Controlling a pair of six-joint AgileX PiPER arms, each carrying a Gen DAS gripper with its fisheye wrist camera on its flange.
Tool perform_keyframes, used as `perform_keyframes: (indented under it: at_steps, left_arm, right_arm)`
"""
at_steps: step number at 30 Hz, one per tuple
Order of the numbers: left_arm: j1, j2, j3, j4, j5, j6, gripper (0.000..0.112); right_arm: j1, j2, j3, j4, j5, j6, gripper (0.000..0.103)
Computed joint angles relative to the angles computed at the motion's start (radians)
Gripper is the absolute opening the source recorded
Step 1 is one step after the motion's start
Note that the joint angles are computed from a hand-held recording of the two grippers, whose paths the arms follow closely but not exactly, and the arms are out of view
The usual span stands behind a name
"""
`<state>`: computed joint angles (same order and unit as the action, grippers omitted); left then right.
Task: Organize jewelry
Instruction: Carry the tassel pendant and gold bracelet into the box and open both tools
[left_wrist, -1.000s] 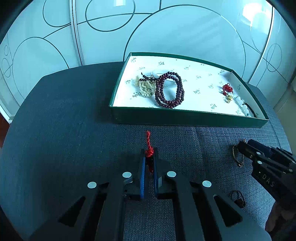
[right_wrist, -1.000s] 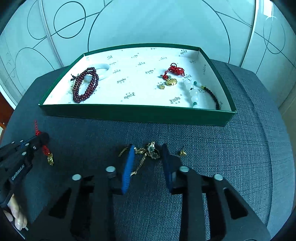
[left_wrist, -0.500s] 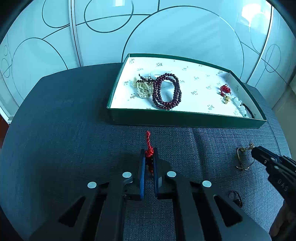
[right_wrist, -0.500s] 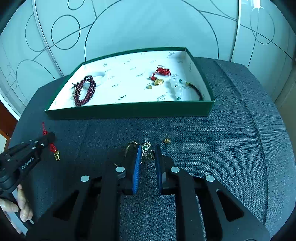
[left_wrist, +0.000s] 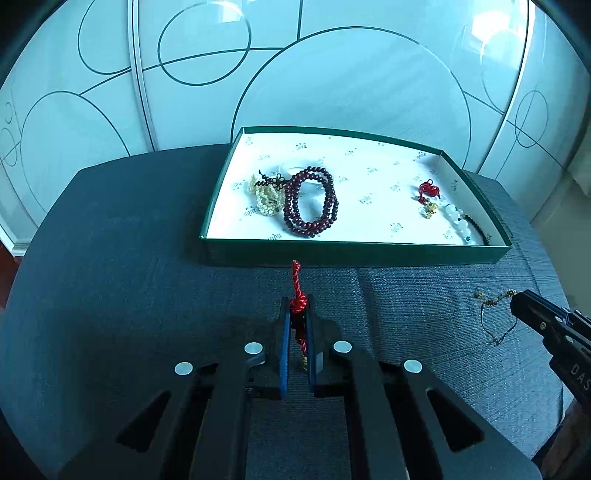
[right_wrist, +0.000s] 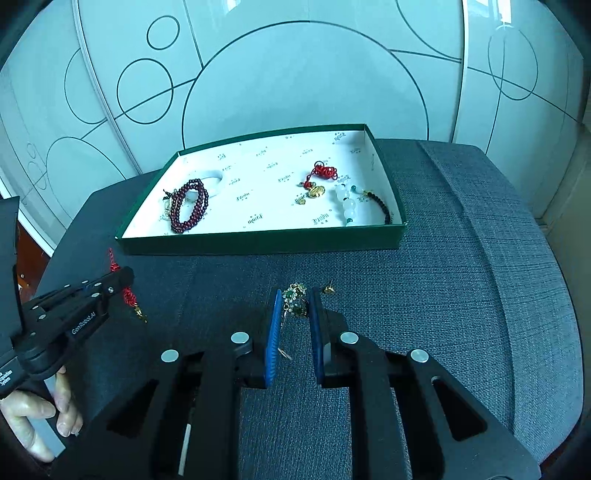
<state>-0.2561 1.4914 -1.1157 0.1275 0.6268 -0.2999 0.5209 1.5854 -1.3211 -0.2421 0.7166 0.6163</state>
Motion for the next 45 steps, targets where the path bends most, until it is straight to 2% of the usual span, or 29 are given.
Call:
perform_keyframes:
  at_steps: [14,22,29,38,45]
  left_arm:
    - [-0.037,0.001,-0.087,0.009,0.044,0.004,0.007]
    - [-0.051,0.065,-0.247,0.008,0.089,0.026,0.007]
    - [-0.07,0.186,-0.46,0.021,0.135,0.045,0.007]
    - [-0.085,0.387,-0.605,0.044,0.136,0.045,0.007]
    - [-0.071,0.531,-0.692,-0.002,0.156,0.073,0.007]
  right_arm:
    - [-0.019,-0.01,-0.094,0.003,0.023,-0.031,0.015]
    - [-0.053,0.047,-0.257,0.027,0.057,-0.098,0.015]
    - [-0.096,0.175,-0.464,0.085,0.105,-0.18,0.015]
    - [-0.141,0.337,-0.561,0.146,0.117,-0.235,0.015]
    - [-0.168,0.46,-0.617,0.178,0.154,-0.254,0.015]
